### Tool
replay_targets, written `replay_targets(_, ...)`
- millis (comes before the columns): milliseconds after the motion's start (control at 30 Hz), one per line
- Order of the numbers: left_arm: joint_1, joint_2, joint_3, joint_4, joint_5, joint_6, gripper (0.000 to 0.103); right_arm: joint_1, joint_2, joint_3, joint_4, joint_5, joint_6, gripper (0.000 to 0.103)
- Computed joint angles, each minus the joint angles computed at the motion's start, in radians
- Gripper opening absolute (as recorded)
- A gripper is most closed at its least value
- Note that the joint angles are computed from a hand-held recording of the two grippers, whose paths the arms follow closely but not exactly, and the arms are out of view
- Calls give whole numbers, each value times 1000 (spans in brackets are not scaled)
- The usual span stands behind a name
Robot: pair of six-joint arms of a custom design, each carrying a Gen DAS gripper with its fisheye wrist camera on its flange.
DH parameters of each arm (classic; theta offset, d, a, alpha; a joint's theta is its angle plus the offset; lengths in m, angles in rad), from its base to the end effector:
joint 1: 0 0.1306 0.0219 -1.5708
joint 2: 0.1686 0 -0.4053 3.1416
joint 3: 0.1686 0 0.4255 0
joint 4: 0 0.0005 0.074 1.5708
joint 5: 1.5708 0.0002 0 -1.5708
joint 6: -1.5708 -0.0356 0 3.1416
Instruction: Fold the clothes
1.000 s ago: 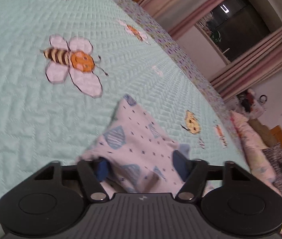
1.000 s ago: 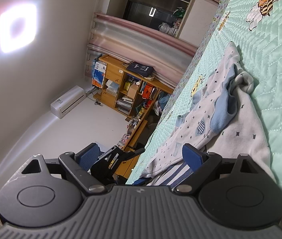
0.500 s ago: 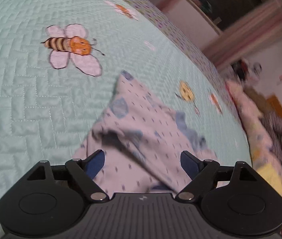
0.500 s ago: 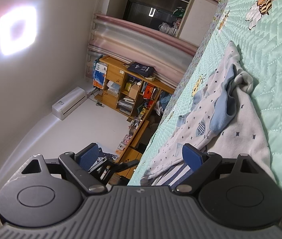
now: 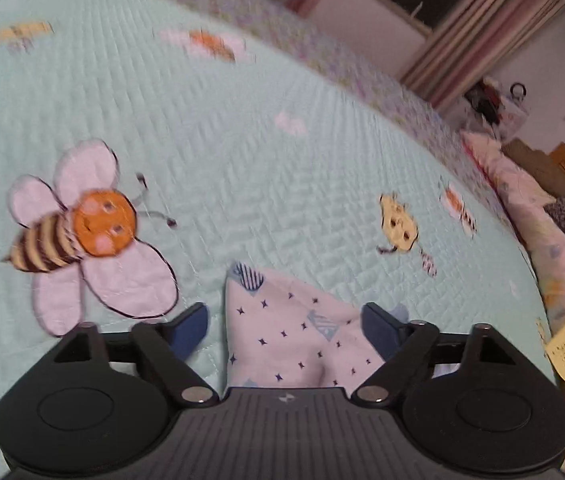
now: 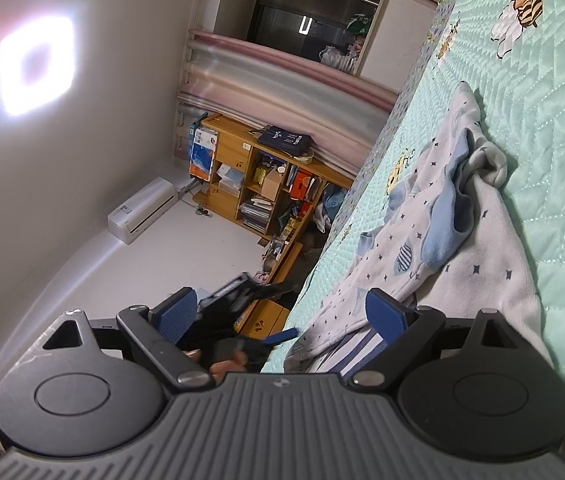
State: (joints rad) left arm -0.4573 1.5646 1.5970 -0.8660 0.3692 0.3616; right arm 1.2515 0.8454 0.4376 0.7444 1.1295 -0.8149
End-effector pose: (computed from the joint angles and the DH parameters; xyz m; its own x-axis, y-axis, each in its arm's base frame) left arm 0.5187 -0.2701 0.4648 -0.8440 0.0476 -0.5342 0.3537 0.7981 -0.4877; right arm 0.1197 0.2580 0.3352 -0.0290 0.9023 -0.4301 -0.1698 0.4196 0.8917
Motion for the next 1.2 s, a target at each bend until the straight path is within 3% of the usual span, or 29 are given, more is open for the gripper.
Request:
replay_targets(133,18,35,16,-11,62,-38,81,0,5,-12,60,-6,22,92)
replay_targets(367,43,90,55,-18,150,-80,78,4,14,-11,80,-3,31,92)
replay_targets(400,39,97,66,-24,135,-98,69,5,15,-11,84,-3,32,92)
replay_targets(433,32,101,76,-41,112,-125,53,6,17,-11,87,-1,34,92)
replay_targets(567,17,117,116,-94,45,-185,42,6,14,-17,94,-4,35,92)
replay_targets(633,10,118,129,-114,5,-199,17,7,16,-18,99,-3,37,92)
replay_targets(700,-6,106,129,-107,-55,-221,8,9,16,-19,101,-1,38,92)
replay_targets(833,-53,85,121,-63,-235,-313,6,12,16,-19,98,2,40,92)
replay_targets(900,-64,114,152,-102,-263,-338,6,14,16,-18,96,4,40,92)
replay_targets(1000,-81,111,138,-84,-313,-355,8,18,16,-19,97,6,42,92)
replay_targets(1133,-87,85,114,-71,-410,-288,41,16,11,-16,81,3,36,92)
replay_targets(1200,-90,54,89,-61,-461,-253,42,17,11,-16,84,2,36,92)
